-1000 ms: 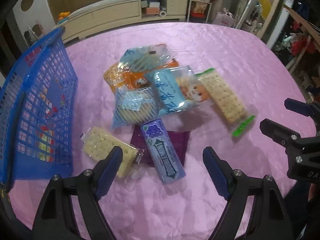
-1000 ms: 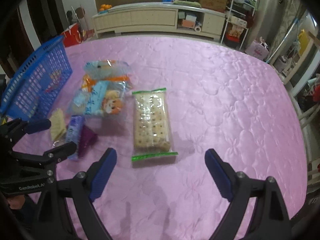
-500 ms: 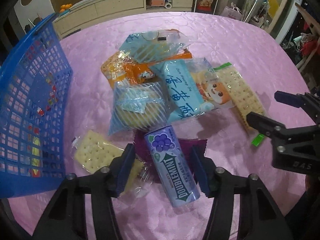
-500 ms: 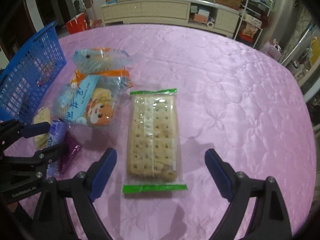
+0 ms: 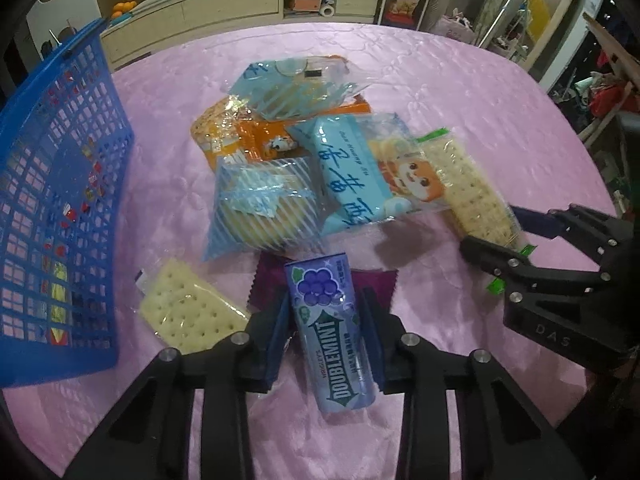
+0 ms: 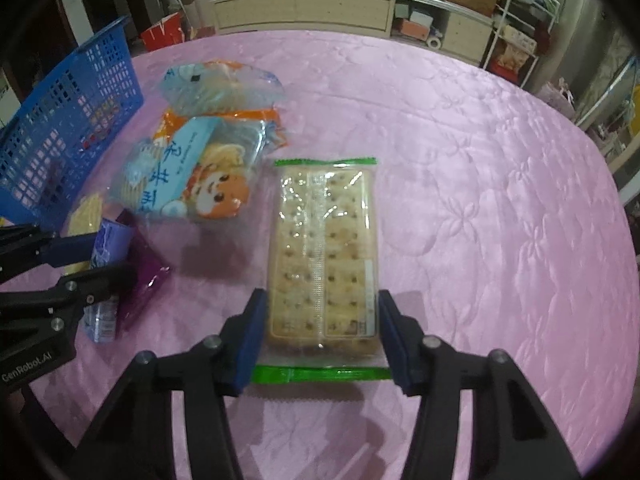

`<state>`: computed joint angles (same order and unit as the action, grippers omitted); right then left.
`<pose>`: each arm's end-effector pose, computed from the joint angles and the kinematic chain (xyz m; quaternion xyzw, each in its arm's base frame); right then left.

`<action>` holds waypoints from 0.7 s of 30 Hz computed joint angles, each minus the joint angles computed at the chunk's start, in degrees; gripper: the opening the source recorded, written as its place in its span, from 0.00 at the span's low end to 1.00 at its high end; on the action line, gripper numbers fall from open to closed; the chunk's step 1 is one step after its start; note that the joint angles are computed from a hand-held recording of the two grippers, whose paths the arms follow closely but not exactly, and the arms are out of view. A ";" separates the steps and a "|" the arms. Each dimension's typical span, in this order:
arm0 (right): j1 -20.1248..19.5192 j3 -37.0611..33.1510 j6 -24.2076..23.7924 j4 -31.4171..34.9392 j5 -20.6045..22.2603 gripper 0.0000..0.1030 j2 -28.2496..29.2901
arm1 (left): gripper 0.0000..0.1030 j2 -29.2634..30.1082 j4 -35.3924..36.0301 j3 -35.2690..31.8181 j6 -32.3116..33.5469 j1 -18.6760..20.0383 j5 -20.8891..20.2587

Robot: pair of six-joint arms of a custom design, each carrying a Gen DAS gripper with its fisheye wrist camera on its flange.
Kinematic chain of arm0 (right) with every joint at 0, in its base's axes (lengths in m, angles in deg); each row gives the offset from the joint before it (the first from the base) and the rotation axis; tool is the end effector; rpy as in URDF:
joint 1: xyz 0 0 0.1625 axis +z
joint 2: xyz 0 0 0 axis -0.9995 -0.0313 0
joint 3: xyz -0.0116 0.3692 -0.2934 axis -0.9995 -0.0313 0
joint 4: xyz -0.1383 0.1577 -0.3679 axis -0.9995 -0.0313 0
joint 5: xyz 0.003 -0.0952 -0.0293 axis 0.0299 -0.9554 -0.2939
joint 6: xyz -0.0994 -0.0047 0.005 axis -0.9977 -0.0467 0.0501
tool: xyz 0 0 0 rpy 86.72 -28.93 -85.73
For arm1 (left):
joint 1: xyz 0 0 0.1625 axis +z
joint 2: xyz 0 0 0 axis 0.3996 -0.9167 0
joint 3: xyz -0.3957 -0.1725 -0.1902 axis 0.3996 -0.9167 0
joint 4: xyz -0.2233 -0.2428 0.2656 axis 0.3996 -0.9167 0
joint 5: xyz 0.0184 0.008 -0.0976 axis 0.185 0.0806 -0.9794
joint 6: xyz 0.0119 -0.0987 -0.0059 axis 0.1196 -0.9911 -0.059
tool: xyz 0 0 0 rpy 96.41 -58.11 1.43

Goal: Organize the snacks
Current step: 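Grasp the purple Doublemint gum tube with the left gripper while the right grasps the cracker pack, then carry the gum tube and cracker pack over the blue basket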

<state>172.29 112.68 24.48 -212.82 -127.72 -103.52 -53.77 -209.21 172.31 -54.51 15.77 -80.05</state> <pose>0.0241 -0.4298 0.2092 -0.0168 -0.8870 0.2469 0.3899 -0.3345 -0.5048 -0.0997 0.3778 0.8915 -0.0313 0.2479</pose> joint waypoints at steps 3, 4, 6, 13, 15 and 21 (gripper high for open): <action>1.37 1.85 2.03 -0.75 -0.78 0.56 -0.61 | 0.30 -1.28 -0.90 1.44 0.18 -0.41 -0.23; 2.06 2.35 2.60 -0.99 -1.28 0.56 -0.81 | 0.30 -1.75 -1.41 2.01 0.33 -0.64 -0.31; 3.98 3.74 4.02 -1.15 -2.45 0.56 -1.70 | 0.29 -3.19 -2.09 3.32 0.54 -0.75 -0.69; 11.09 5.08 7.05 1.56 -6.99 0.56 -4.45 | 0.28 -6.75 -5.23 5.72 1.22 -1.21 -2.64; 13.55 5.07 8.24 2.15 -8.61 0.56 -4.80 | 0.28 -8.10 -6.36 6.87 1.80 -1.67 -2.77; 18.38 3.46 8.54 3.83 -11.20 0.56 -5.63 | 0.28 -11.79 -8.27 8.86 2.36 -3.11 -3.33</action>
